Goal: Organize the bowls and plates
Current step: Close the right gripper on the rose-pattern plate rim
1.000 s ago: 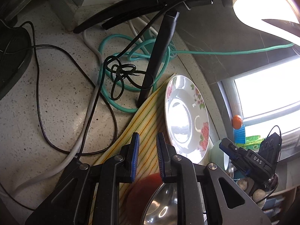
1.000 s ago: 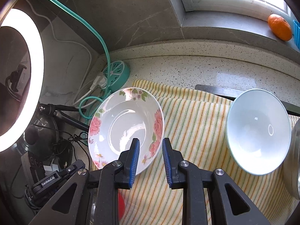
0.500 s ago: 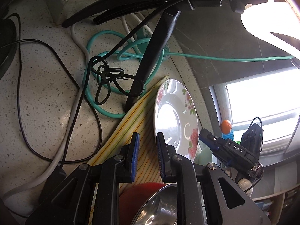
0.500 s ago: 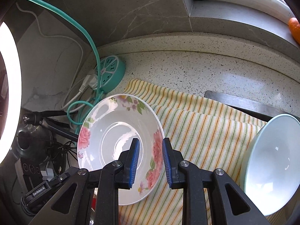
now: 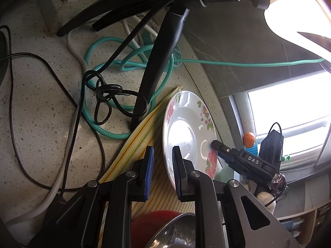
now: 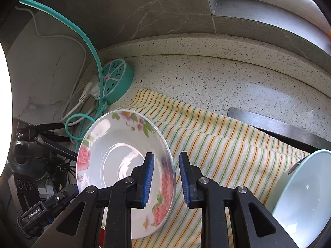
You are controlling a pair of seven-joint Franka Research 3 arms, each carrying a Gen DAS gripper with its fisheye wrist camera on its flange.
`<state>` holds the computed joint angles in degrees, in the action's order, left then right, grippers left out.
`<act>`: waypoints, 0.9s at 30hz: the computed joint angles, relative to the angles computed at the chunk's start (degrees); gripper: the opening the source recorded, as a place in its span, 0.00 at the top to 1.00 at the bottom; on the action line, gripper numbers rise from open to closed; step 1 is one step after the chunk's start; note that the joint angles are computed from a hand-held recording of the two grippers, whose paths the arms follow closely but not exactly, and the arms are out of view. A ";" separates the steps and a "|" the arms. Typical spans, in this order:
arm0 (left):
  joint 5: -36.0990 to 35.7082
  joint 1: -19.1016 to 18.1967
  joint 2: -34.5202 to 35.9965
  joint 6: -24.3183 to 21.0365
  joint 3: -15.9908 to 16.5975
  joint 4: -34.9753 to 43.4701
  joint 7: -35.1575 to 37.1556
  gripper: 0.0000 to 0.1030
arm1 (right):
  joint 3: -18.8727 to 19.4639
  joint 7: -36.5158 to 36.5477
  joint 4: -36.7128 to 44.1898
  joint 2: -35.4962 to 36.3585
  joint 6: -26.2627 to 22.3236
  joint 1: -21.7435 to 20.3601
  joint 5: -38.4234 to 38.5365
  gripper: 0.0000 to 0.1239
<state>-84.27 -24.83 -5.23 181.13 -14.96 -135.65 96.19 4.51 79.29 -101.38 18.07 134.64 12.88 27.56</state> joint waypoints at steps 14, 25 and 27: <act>-1.31 1.67 5.01 0.06 -2.17 4.89 3.15 0.93 | 0.18 -1.15 0.35 0.51 -0.07 0.24 -0.34 0.89; 11.43 2.06 5.74 2.45 -3.01 3.80 -7.48 0.93 | 0.27 -2.04 -1.50 -1.02 0.27 0.15 0.81 0.90; 9.67 2.17 5.70 2.39 -3.15 3.99 -5.80 0.93 | 0.34 -2.23 -2.06 -1.49 0.58 0.10 1.42 0.90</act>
<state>-74.60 -22.66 0.47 183.53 -18.11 -131.66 90.39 4.86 77.06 -103.45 16.57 135.22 12.98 28.98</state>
